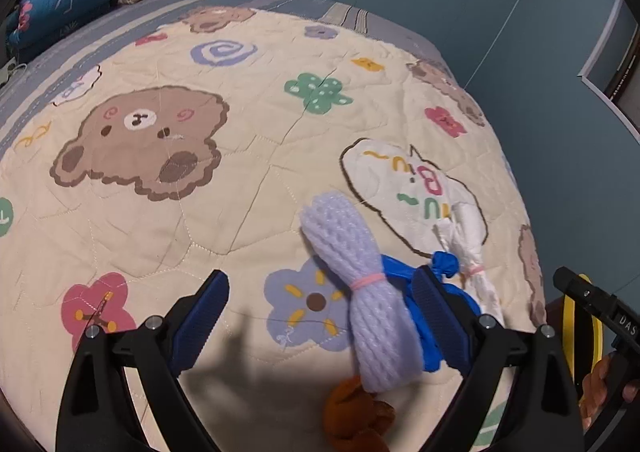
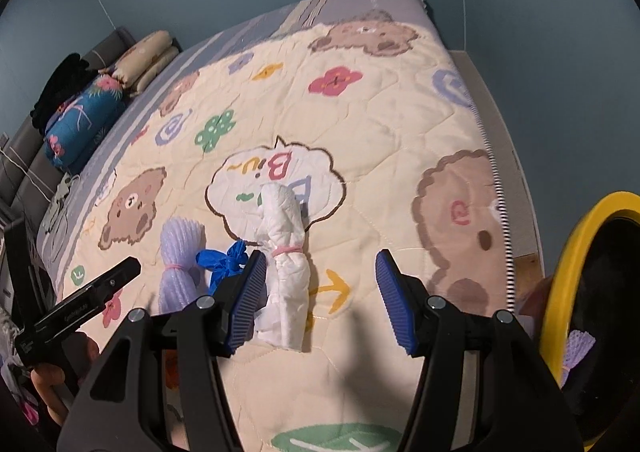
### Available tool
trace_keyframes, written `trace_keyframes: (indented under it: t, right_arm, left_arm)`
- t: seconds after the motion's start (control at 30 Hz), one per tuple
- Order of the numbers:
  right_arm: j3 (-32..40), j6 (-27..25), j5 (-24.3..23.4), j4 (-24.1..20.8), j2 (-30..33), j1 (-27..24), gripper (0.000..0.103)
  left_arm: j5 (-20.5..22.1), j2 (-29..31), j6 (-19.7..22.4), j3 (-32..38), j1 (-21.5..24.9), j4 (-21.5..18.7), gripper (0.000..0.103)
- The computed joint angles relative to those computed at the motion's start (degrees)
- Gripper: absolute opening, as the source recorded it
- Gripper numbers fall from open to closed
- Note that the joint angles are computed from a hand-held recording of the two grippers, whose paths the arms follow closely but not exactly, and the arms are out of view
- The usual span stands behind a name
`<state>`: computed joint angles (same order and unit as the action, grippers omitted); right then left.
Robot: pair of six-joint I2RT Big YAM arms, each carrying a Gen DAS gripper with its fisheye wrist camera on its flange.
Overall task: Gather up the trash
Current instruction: 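Grasp the lavender foam net with the left tool while the right tool grasps the white tissue bundle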
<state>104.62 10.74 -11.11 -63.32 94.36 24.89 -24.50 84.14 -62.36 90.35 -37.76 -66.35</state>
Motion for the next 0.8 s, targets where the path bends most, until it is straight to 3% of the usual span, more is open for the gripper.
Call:
trace_keyframes:
  t: [0.6, 0.67, 0.8]
  right_arm:
    - [4.9, -2.0, 0.5, -2.5, 8.3, 3.2, 0.055]
    - [4.9, -2.3, 0.5, -2.6, 8.6, 3.2, 0.055]
    - [5.1, -2.8, 0.0, -2.9, 9.4, 3.3, 0.051]
  left_arm:
    - [5.7, 2.0, 2.3, -2.1, 3.0, 4.8, 0.089]
    - [5.9, 2.6, 3.0, -1.7, 2.8, 4.7, 0.088]
    - [7.0, 3.4, 4.5, -1.3, 2.7, 5.0, 0.074]
